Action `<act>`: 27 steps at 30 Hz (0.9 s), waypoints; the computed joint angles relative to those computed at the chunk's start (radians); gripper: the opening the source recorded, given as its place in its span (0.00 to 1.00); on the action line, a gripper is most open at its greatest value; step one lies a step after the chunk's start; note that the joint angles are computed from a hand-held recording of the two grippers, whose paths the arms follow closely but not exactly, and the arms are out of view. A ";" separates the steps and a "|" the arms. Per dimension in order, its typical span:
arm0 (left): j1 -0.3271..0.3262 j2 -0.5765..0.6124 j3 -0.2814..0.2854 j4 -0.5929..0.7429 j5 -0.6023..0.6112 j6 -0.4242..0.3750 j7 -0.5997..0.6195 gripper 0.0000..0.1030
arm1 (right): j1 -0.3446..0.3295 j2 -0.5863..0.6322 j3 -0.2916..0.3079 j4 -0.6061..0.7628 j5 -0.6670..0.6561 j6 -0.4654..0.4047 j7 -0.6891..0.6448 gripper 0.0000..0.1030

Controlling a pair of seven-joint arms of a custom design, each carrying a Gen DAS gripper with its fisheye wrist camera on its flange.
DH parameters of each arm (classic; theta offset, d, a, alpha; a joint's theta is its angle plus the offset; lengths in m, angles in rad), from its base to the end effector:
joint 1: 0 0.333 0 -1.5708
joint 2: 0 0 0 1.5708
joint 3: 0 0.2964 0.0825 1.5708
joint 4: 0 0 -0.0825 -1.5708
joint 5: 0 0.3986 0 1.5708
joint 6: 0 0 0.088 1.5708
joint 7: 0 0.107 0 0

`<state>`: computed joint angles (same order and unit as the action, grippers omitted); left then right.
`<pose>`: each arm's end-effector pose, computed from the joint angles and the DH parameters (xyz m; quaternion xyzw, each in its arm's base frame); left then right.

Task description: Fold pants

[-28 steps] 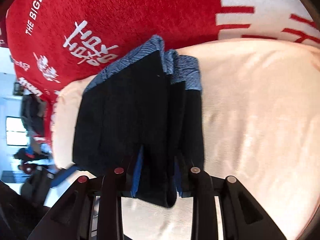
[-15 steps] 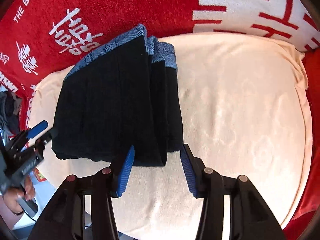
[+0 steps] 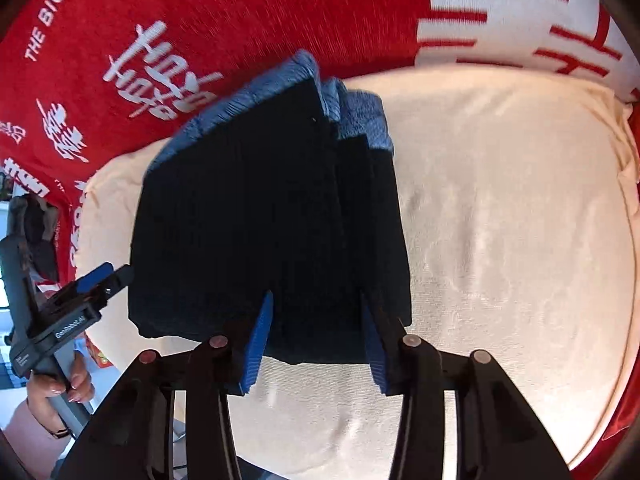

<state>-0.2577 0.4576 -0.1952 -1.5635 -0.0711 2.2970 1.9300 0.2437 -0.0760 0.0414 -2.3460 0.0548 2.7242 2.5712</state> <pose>0.6487 -0.2964 0.3896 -0.3983 0.9036 -0.1518 0.0426 0.5225 0.1511 0.3838 -0.3844 0.8952 -0.0172 0.2249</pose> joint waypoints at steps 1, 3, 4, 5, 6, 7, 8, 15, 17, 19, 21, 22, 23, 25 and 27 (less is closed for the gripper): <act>-0.001 0.005 0.002 0.006 0.003 -0.004 -0.004 0.74 | 0.000 -0.010 0.004 -0.009 -0.015 0.002 0.010 0.44; -0.006 0.017 0.008 0.021 0.014 -0.016 -0.016 0.74 | 0.004 -0.026 0.010 -0.019 -0.037 -0.013 0.021 0.43; -0.010 0.029 0.011 0.034 0.021 -0.026 -0.024 0.74 | 0.007 -0.024 0.012 -0.018 -0.038 -0.022 0.026 0.43; -0.010 0.038 0.011 0.046 0.022 -0.037 -0.027 0.74 | 0.010 -0.018 0.013 -0.013 -0.037 -0.032 0.027 0.43; -0.010 0.046 0.011 0.058 0.023 -0.048 -0.029 0.74 | 0.013 -0.009 0.009 -0.002 -0.020 -0.044 0.015 0.43; -0.012 0.051 0.012 0.065 0.027 -0.054 -0.032 0.74 | 0.013 -0.008 0.013 -0.002 -0.035 -0.047 0.031 0.43; -0.014 0.053 0.012 0.068 0.031 -0.054 -0.032 0.74 | 0.012 -0.009 0.014 -0.002 -0.045 -0.047 0.043 0.43; -0.016 0.064 0.011 0.082 0.039 -0.064 -0.026 0.74 | 0.017 -0.036 0.013 -0.018 -0.047 -0.045 0.063 0.43; -0.017 0.066 0.012 0.084 0.040 -0.064 -0.028 0.74 | 0.017 -0.044 0.016 -0.014 -0.066 -0.058 0.069 0.44; -0.017 0.069 0.013 0.086 0.043 -0.064 -0.029 0.74 | 0.019 -0.052 0.016 -0.014 -0.069 -0.070 0.070 0.44; -0.019 0.073 0.014 0.088 0.047 -0.061 -0.029 0.74 | 0.020 -0.061 0.016 -0.019 -0.069 -0.070 0.075 0.45; -0.020 0.076 0.015 0.090 0.048 -0.062 -0.031 0.74 | 0.021 -0.069 0.016 -0.025 -0.066 -0.070 0.077 0.46; -0.020 0.078 0.015 0.092 0.048 -0.063 -0.031 0.74 | 0.023 -0.075 0.015 -0.031 -0.058 -0.068 0.077 0.49; -0.021 0.086 0.015 0.102 0.047 -0.068 -0.033 0.74 | 0.027 -0.087 0.013 -0.046 -0.045 -0.055 0.082 0.52; -0.021 0.094 0.014 0.109 0.046 -0.068 -0.035 0.74 | 0.027 -0.099 0.014 -0.061 -0.042 -0.044 0.097 0.56</act>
<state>-0.2788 0.5512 -0.1809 -1.4544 -0.0253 2.2289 1.8951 0.2704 -0.1749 0.0554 -2.4069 0.0130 2.6802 2.6679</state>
